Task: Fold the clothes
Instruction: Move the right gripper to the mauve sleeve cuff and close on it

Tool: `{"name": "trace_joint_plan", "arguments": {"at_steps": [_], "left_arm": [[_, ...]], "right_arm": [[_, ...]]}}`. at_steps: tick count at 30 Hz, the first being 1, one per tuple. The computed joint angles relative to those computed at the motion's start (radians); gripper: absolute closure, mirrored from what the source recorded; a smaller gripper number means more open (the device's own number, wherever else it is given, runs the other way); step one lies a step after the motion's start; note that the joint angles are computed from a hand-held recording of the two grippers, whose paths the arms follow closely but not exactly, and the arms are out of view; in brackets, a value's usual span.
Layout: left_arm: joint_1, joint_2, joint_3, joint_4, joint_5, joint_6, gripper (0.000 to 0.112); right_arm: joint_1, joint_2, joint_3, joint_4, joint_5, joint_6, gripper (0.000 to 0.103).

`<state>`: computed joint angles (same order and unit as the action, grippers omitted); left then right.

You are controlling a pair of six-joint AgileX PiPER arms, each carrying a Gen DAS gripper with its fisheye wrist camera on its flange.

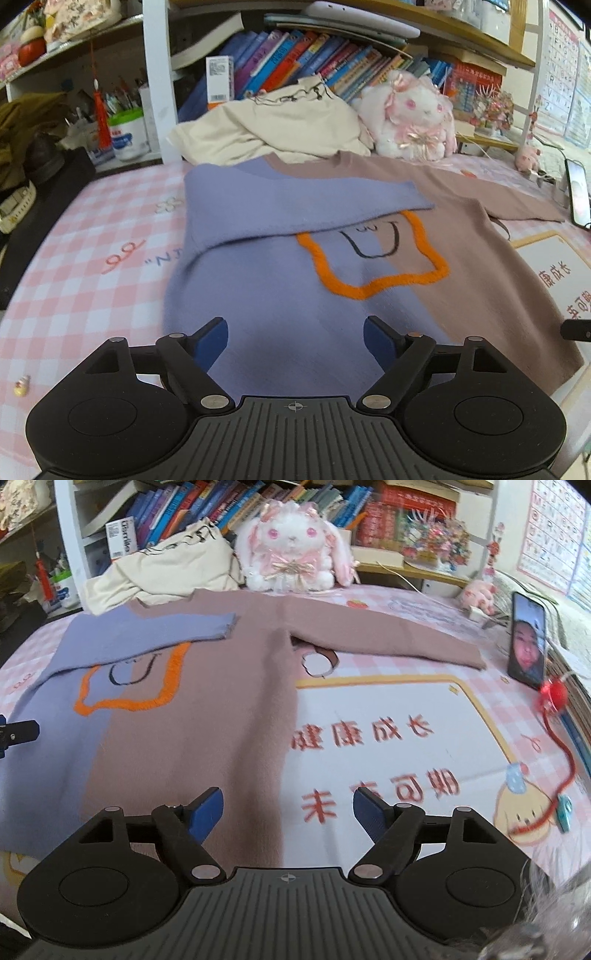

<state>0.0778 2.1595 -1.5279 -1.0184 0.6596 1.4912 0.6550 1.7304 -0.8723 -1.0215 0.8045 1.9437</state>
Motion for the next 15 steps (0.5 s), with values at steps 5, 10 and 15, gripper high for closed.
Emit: {"name": "trace_joint_plan", "arguments": {"at_steps": [5,10,15], "left_arm": [[-0.008,0.009,-0.004,0.028,0.001,-0.041,0.029],[-0.024,0.003,0.003,0.038,-0.028,-0.088,0.028],[-0.063,-0.016,0.037,0.048,-0.092,-0.158,0.028]], "right_arm": [[0.020,-0.013,0.021,0.032,0.019,0.008,0.027],[0.005,-0.032,0.044,0.018,0.006,0.001,0.027],[-0.045,-0.072,0.103,-0.031,-0.044,-0.008,0.027]]}}
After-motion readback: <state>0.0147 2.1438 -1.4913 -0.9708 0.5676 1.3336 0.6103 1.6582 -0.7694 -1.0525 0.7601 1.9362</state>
